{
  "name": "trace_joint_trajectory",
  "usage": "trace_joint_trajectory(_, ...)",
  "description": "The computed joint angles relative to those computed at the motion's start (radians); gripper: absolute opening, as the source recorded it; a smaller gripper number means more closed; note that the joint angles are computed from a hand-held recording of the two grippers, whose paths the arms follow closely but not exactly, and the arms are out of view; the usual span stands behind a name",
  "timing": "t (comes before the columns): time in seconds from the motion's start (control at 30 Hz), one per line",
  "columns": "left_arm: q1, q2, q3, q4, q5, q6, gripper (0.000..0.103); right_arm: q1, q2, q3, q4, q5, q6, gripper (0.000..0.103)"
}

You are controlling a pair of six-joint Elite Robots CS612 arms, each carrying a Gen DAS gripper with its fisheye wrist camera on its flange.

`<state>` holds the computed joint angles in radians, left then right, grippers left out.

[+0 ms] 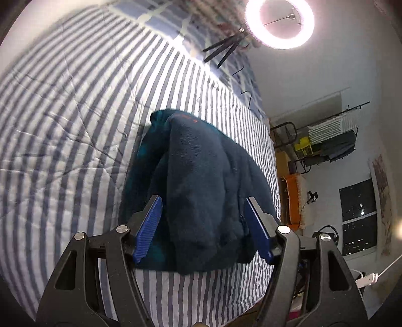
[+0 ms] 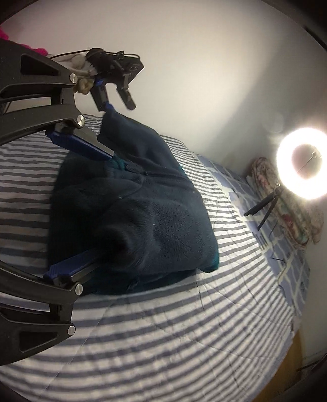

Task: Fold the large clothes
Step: 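Grasp the edge of the folded bundle with both tools, then lift the bundle edge with both tools and flip it over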

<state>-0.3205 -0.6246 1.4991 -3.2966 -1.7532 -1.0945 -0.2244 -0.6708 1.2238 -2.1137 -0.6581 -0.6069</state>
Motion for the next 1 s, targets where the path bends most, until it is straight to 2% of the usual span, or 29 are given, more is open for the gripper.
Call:
trace_joint_trajectory(0.03,0.003,0.012,-0.014,0.004,-0.015,-0.007,0.058,0.006,0.009,-0.012,0.015,-0.001,-0.008,0.071)
trace_joint_trajectory(0.07,0.005,0.021,-0.025,0.011,-0.022,-0.013,0.055,0.01,0.013,-0.019,0.033,-0.001,-0.02,0.055)
trace_joint_trajectory(0.1,0.006,0.029,-0.035,0.019,-0.026,-0.016,0.043,0.015,0.02,-0.034,0.074,-0.002,-0.051,0.042)
trace_joint_trajectory(0.13,0.007,0.035,-0.044,0.028,-0.029,-0.014,0.026,0.02,0.024,-0.047,0.106,-0.012,-0.071,0.018)
trace_joint_trajectory(0.17,0.006,0.04,-0.052,0.041,-0.029,-0.007,0.018,0.022,0.027,-0.056,0.128,-0.018,-0.077,0.011)
trace_joint_trajectory(0.2,0.004,0.039,-0.055,0.054,-0.021,0.006,0.011,0.019,0.026,-0.061,0.158,-0.006,-0.086,0.01)
trace_joint_trajectory(0.23,-0.001,0.036,-0.053,0.059,-0.007,0.024,0.009,0.015,0.022,-0.059,0.175,0.01,-0.093,0.009)
trace_joint_trajectory(0.3,-0.007,0.023,-0.042,0.051,0.004,0.058,0.007,0.003,0.008,-0.05,0.197,0.042,-0.109,0.008)
trace_joint_trajectory(0.43,-0.012,-0.009,0.011,-0.031,-0.017,0.073,0.006,-0.032,-0.025,-0.025,0.301,0.101,-0.173,0.007)
trace_joint_trajectory(0.5,-0.017,-0.027,0.044,-0.032,-0.018,0.099,0.006,-0.046,-0.032,-0.009,0.33,0.116,-0.196,0.007)
trace_joint_trajectory(0.57,-0.02,-0.029,0.06,0.022,-0.014,0.124,0.006,-0.048,-0.029,0.02,0.269,0.071,-0.156,0.007)
trace_joint_trajectory(0.63,-0.017,-0.005,0.053,0.089,-0.031,0.102,0.006,-0.034,-0.01,0.032,0.193,-0.022,-0.083,0.007)
trace_joint_trajectory(0.7,-0.016,0.019,0.037,0.133,-0.033,0.097,0.007,-0.02,0.003,0.045,0.119,-0.08,-0.05,0.007)
trace_joint_trajectory(0.77,-0.021,0.017,0.031,0.153,-0.012,0.134,0.007,-0.018,0.006,0.056,0.086,-0.073,-0.03,0.007)
trace_joint_trajectory(0.8,-0.027,0.007,0.033,0.174,0.013,0.169,0.007,-0.018,0.001,0.061,0.078,-0.077,-0.031,0.007)
trace_joint_trajectory(0.9,-0.041,-0.015,0.043,0.205,0.055,0.203,0.013,-0.021,-0.037,0.087,0.083,-0.109,-0.118,0.014)
trace_joint_trajectory(0.93,-0.044,-0.024,0.045,0.224,0.061,0.207,0.023,-0.02,-0.045,0.087,0.086,-0.117,-0.14,0.022)
trace_joint_trajectory(0.97,-0.047,-0.035,0.052,0.237,0.067,0.206,0.027,-0.024,-0.06,0.097,0.079,-0.131,-0.169,0.032)
trace_joint_trajectory(1.0,-0.05,-0.049,0.066,0.237,0.074,0.21,0.03,-0.029,-0.081,0.116,0.061,-0.145,-0.201,0.034)
